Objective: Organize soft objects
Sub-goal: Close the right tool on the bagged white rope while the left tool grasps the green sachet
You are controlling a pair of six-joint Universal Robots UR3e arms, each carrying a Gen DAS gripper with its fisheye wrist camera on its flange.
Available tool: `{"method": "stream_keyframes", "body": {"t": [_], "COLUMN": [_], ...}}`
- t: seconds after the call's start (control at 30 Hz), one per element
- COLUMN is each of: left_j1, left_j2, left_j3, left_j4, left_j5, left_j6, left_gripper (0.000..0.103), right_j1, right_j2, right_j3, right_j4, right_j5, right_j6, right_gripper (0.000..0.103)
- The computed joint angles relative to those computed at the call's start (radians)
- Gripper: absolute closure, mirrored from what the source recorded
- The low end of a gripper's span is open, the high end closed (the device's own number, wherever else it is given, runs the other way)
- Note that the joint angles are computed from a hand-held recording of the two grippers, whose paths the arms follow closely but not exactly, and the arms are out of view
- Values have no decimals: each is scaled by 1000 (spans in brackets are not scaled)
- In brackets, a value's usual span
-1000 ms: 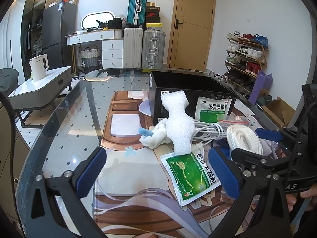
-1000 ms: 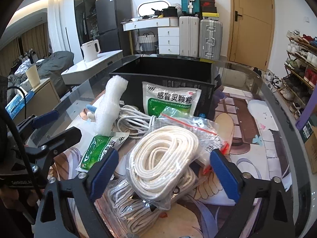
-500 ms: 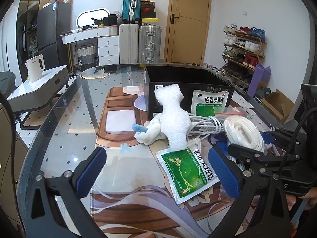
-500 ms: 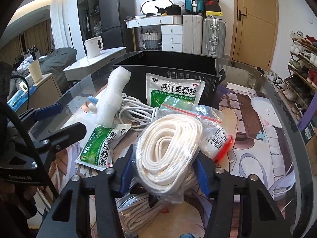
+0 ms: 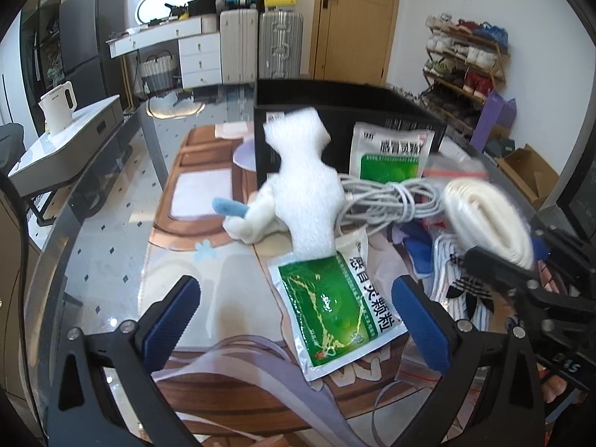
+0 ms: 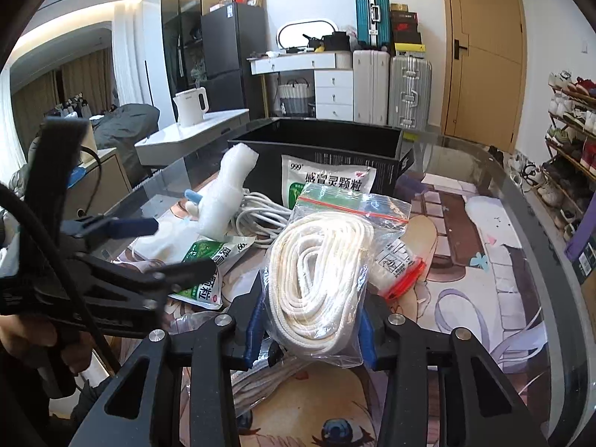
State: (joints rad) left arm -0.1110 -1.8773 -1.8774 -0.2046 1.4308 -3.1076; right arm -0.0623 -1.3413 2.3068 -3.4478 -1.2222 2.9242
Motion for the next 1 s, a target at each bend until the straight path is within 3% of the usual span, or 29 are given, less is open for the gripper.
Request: {"method": "stream_keyframes", "body": {"t": [0.27,0.47,0.63,0.77,1.0], "left_j1": [-17,9,44,54,70], "left_j2": [-36,-15,18,35,57], "left_j3": [62,35,-29,-68,-84], "left_j4": [-84,-80,-38,-1,-7], "left_j5": [-3,-48,-110,-137,-177], "left_j6": [-19,9,63,89,110], "left_gripper": [3,12,27,52,62], "right_j1": [-25,-24,-28,-19,-19], "right_j2": [-7,-18,-31,-39,-42], "right_j3": [39,47,53,54,57], "right_j4": [-67,-74,-65,-66,-70], "right_j5": [24,23,28,22,22], "right_j6": [5,5,2,8,12], "right_gripper": [62,62,62,62,62]}}
